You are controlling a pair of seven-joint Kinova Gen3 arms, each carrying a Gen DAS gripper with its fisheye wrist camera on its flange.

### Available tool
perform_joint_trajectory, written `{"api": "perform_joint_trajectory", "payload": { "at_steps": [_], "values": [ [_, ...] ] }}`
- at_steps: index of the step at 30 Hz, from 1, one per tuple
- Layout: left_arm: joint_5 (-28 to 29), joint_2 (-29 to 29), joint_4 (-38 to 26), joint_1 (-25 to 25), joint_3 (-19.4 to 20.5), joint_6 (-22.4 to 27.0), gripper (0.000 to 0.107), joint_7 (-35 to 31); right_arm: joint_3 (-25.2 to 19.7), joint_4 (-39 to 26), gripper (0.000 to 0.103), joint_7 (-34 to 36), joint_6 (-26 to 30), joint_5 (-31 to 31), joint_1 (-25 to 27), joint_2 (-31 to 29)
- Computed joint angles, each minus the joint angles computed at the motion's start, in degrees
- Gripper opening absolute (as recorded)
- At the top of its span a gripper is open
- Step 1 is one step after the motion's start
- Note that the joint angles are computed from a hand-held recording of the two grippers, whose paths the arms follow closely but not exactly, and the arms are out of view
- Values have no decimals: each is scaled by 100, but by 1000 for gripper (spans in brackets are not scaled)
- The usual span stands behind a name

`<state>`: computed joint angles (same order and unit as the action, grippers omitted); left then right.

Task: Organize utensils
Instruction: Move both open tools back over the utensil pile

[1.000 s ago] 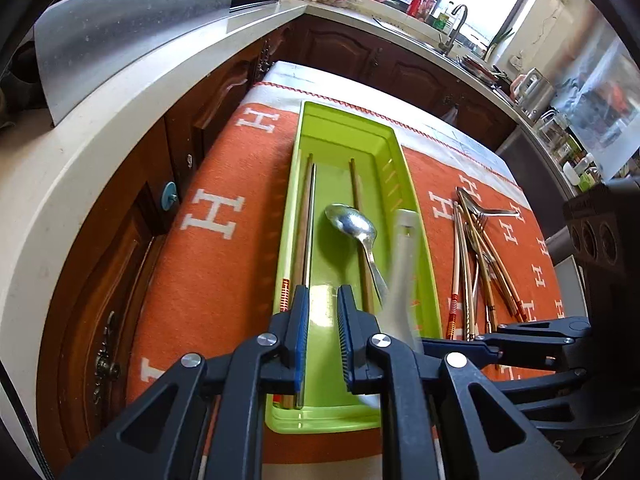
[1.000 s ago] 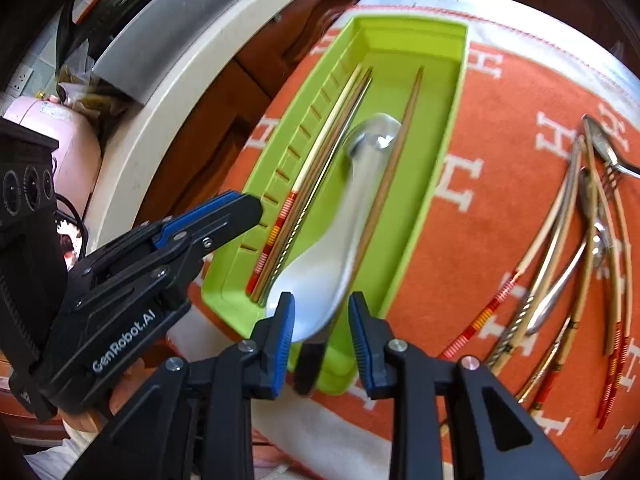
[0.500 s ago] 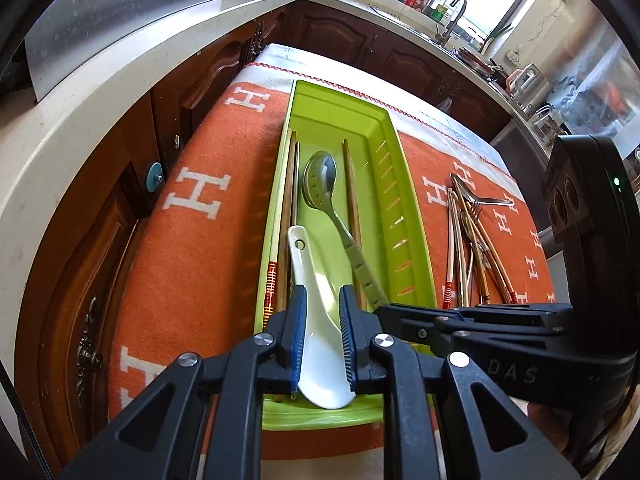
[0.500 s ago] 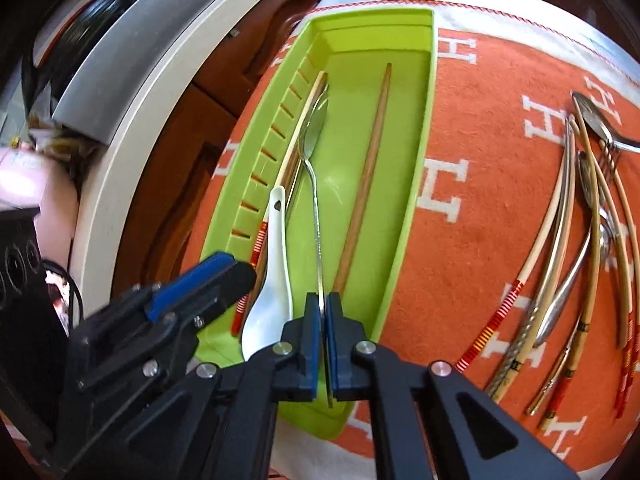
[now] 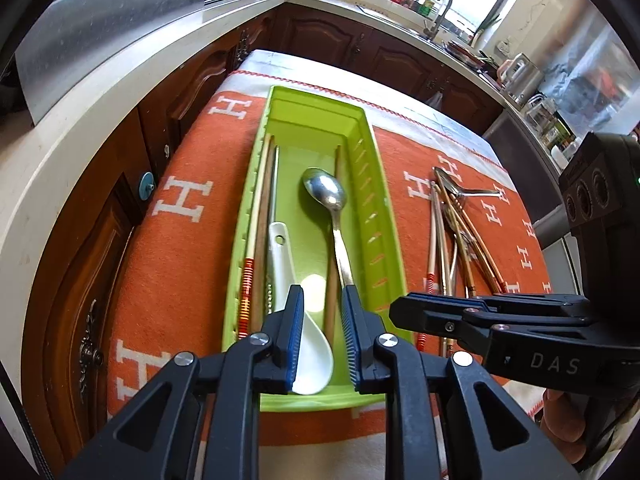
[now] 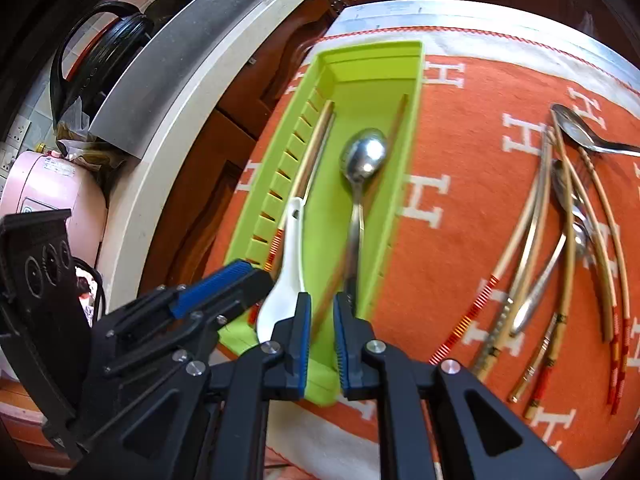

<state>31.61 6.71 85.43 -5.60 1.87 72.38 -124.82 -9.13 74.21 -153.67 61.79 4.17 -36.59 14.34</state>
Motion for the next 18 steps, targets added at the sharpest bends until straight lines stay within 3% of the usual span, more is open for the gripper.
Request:
{"api": "perform_joint_trajectory", "payload": {
  "at_steps": [4, 10, 18],
  "values": [
    [-84, -116, 18, 90, 32, 14, 20, 32, -5, 432, 12, -223, -144, 68, 12, -317],
    [-292, -356, 85, 337, 82, -51, 34, 155, -120, 1004, 12, -742, -261, 449, 24, -786],
    [-651, -529, 42, 798, 236, -184, 55, 607, -436, 1654, 11, -1475, 14, 1192, 198, -1491]
  ]
}}
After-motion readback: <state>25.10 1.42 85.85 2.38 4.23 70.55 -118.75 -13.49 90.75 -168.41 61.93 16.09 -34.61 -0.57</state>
